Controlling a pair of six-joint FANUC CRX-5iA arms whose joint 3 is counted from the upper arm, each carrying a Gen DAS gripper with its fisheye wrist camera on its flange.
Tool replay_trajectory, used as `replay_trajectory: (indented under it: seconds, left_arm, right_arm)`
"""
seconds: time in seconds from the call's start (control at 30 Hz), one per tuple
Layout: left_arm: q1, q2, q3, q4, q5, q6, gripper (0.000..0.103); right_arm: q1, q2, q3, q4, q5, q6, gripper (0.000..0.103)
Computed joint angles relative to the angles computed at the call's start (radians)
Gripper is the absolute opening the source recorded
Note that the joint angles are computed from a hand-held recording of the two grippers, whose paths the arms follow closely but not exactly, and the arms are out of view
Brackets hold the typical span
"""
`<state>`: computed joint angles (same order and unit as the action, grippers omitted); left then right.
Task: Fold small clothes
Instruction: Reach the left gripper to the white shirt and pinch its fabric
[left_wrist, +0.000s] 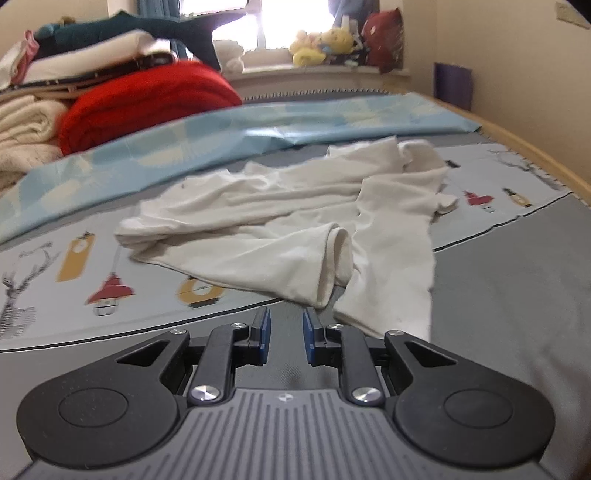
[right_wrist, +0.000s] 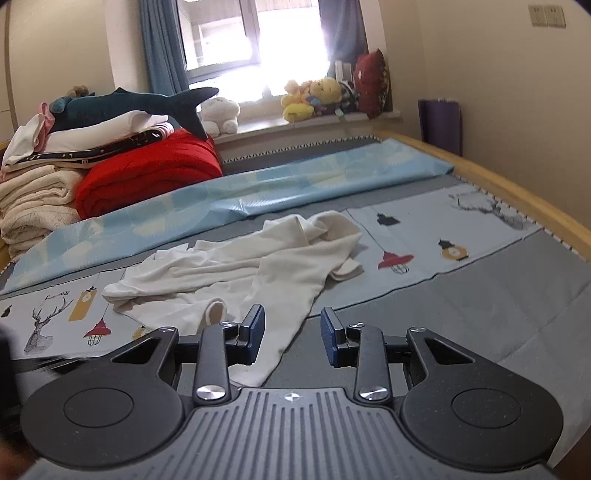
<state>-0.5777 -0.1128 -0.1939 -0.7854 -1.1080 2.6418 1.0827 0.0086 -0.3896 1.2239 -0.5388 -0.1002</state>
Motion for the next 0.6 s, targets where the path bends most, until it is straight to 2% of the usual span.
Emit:
replay_trajectory:
  seconds: [0.03,0.13,0.3,0.37,0.4,0.5,0.6]
  left_arm:
    - [0.028,0.022,0.007,0.024,0.021,-0.011,0.029]
    - [0.098,0.091,0.028,0.083,0.095,-0.037,0.036]
    - [0.146,0.184,0.078,0.093,0.123,-0.011,0.037]
    - [0.154,0.210,0.097,0.093,0.099,-0.048,0.026]
    - [0.163,0.212,0.098,0.106,0.088,-0.084,0.003]
    - [0.171,0.155,0.059,0.093,0.075,-0.139,0.001]
    - [0.185,0.032,-0.023,0.107,0.060,-0.218,0.001]
  right_arm:
    - [-0.003,-0.001,0.002,-0.015,0.003,0.012,0.035]
    - [-0.010,0.000,0.011,-0.045,-0.011,0.036,0.041]
    - [-0.015,0.010,0.024,-0.061,-0.047,0.067,0.042]
    - [-0.014,0.013,0.028,-0.071,-0.040,0.097,0.043]
    - [-0.012,0.015,0.029,-0.073,-0.040,0.112,0.043]
    - [-0.006,0.025,0.044,-0.102,-0.042,0.159,0.043]
    - [0.002,0.039,0.062,-0.122,-0.062,0.180,0.043]
